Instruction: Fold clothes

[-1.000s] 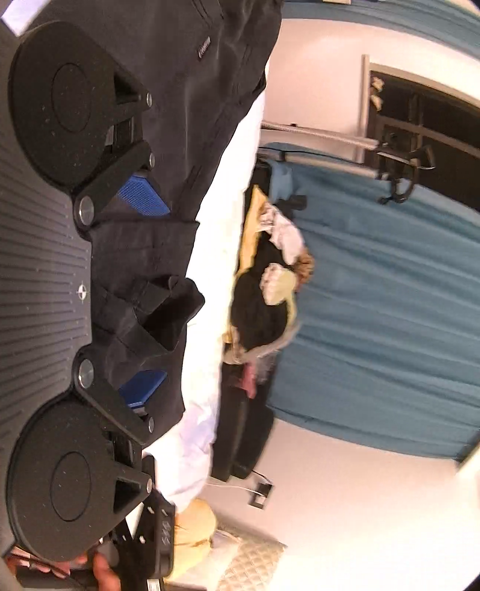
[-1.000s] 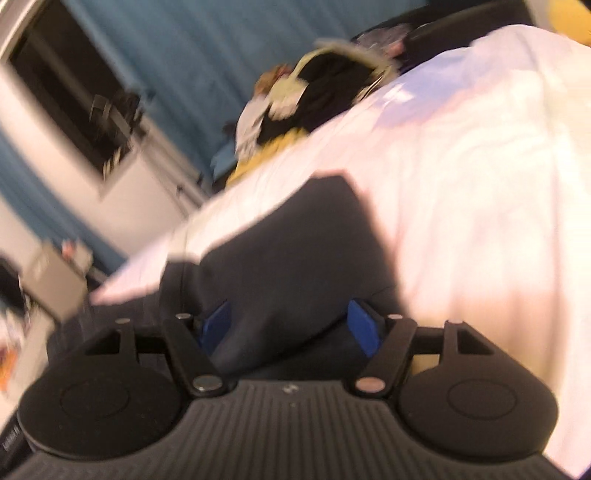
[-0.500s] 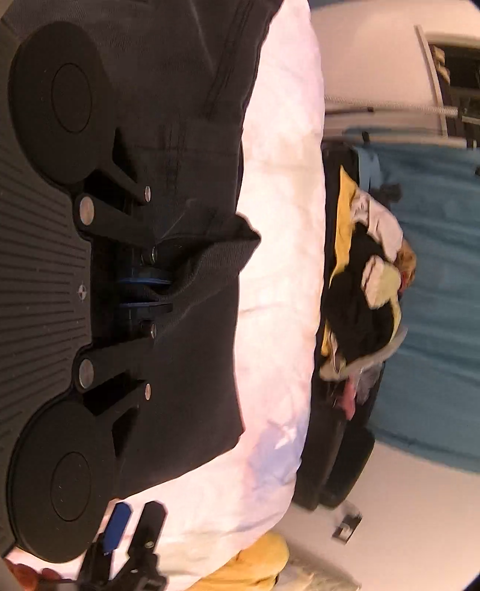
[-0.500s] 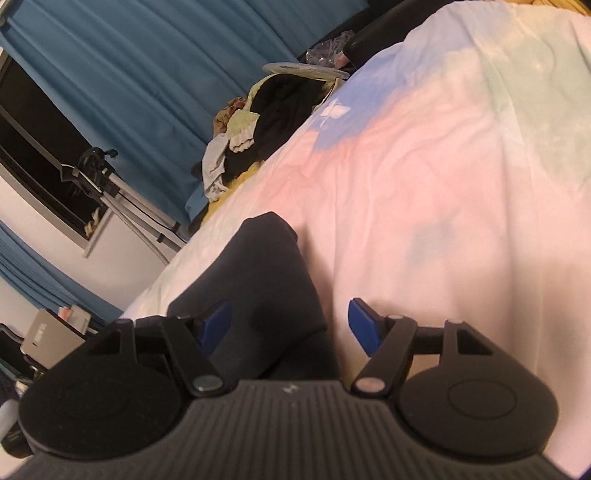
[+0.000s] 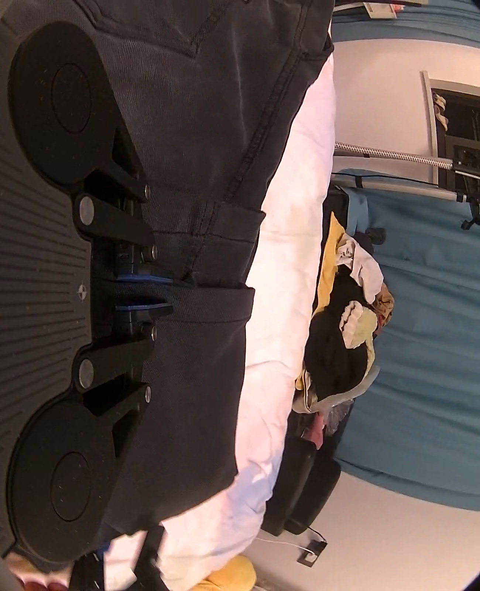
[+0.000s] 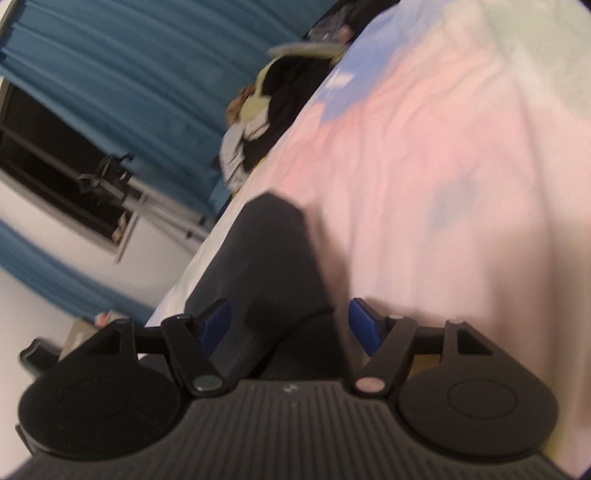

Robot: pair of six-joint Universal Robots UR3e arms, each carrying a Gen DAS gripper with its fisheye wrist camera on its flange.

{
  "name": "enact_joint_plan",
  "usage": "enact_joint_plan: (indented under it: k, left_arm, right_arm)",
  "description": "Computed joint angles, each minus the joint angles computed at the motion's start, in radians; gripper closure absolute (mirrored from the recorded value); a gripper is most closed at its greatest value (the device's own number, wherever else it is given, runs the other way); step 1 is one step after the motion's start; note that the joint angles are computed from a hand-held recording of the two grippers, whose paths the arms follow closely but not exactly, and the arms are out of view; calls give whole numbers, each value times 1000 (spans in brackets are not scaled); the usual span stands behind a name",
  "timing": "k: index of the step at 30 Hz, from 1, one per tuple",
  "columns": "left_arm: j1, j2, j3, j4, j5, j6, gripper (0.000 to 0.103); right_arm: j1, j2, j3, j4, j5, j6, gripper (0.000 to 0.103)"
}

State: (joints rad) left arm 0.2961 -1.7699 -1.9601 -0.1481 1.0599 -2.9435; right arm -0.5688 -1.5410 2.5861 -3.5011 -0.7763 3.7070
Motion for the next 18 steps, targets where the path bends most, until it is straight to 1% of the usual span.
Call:
enact_joint_plan:
  k: [2, 3, 4, 6, 8, 11, 14, 15, 16, 18]
  left_arm:
    - [34, 71, -35, -39, -15, 34, 81]
    - [56, 109, -57, -52, -24, 58, 72]
    - [86, 146, -83, -60, -35, 96, 65]
    - [152, 196, -145, -45, -75, 158, 61]
    - [240, 238, -209, -49, -148, 192, 60]
    - [287, 235, -230, -84, -209, 160, 60]
    - [243, 193, -217, -48, -169, 160, 60]
    - [227, 179, -215, -33, -155, 165, 60]
    - [216, 168, -220, -13, -139, 165, 60]
    - [196, 146, -233, 30, -110, 169, 60]
  right_arm:
    - [11, 22, 0, 3, 28, -4, 31]
    - [16, 26, 3, -6, 25, 0, 31]
    - [19, 24, 10, -15, 22, 5, 31]
    - [20, 17, 22, -23, 22, 8, 31]
    - [15, -8, 36, 7, 27, -12, 31]
    - [21, -66, 52, 71, 21, -19, 31]
    - [16, -132, 52, 173, 31, -34, 31]
    - [12, -149, 53, 191, 44, -35, 29]
    - [7, -165, 55, 202, 60, -34, 29]
    - [-8, -189, 66, 173, 106, -33, 29]
